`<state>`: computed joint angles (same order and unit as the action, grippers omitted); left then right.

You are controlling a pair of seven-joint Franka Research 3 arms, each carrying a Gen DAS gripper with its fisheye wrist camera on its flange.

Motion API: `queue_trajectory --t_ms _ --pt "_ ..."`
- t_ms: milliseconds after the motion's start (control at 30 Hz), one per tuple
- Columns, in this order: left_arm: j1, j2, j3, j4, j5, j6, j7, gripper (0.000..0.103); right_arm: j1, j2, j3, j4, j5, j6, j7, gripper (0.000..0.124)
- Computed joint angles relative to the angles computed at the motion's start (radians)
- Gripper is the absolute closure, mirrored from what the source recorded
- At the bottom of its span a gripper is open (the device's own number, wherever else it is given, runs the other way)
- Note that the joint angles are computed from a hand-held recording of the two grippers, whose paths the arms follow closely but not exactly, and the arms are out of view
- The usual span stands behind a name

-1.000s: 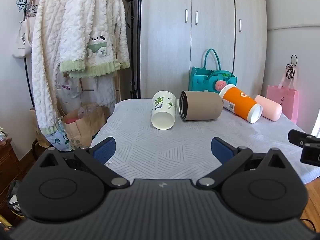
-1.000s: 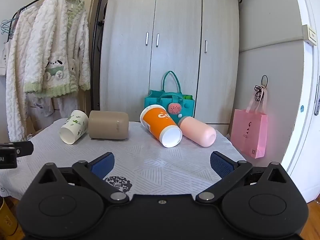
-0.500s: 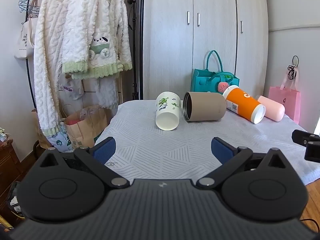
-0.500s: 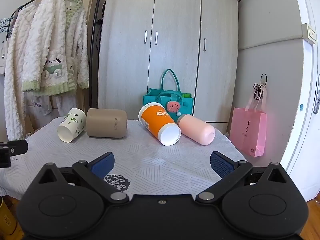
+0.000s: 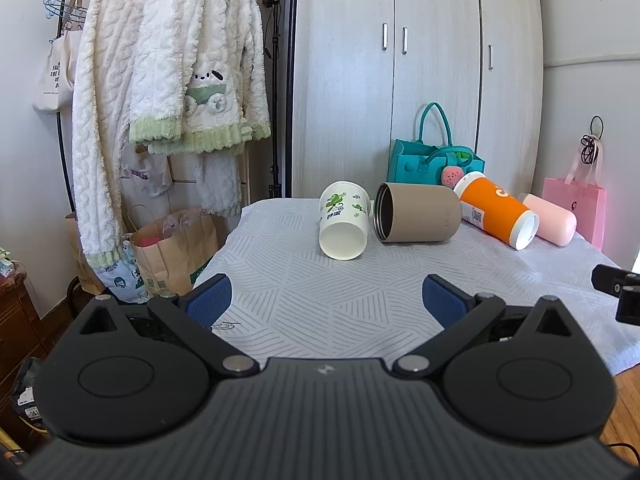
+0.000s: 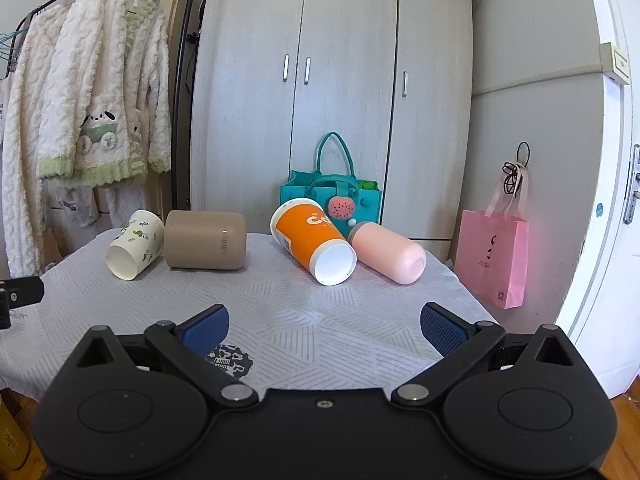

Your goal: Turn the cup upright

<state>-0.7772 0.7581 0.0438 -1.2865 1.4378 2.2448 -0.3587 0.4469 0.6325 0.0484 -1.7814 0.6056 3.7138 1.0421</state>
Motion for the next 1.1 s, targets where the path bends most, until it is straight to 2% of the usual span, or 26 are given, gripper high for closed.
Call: queue_trajectory --t_ms 700,1100 --pt "0.004 0.015 0.009 0.01 -0.004 0.01 -0.015 0.0 0.018 0.007 -0.01 0.017 0.039 -0.017 -0.044 0.021" --pt "-0.007 0.029 0.011 0.023 -0.012 -0.014 -0.011 0.0 0.029 0.011 -0.017 0.019 0.06 -0.015 -0.061 0.021"
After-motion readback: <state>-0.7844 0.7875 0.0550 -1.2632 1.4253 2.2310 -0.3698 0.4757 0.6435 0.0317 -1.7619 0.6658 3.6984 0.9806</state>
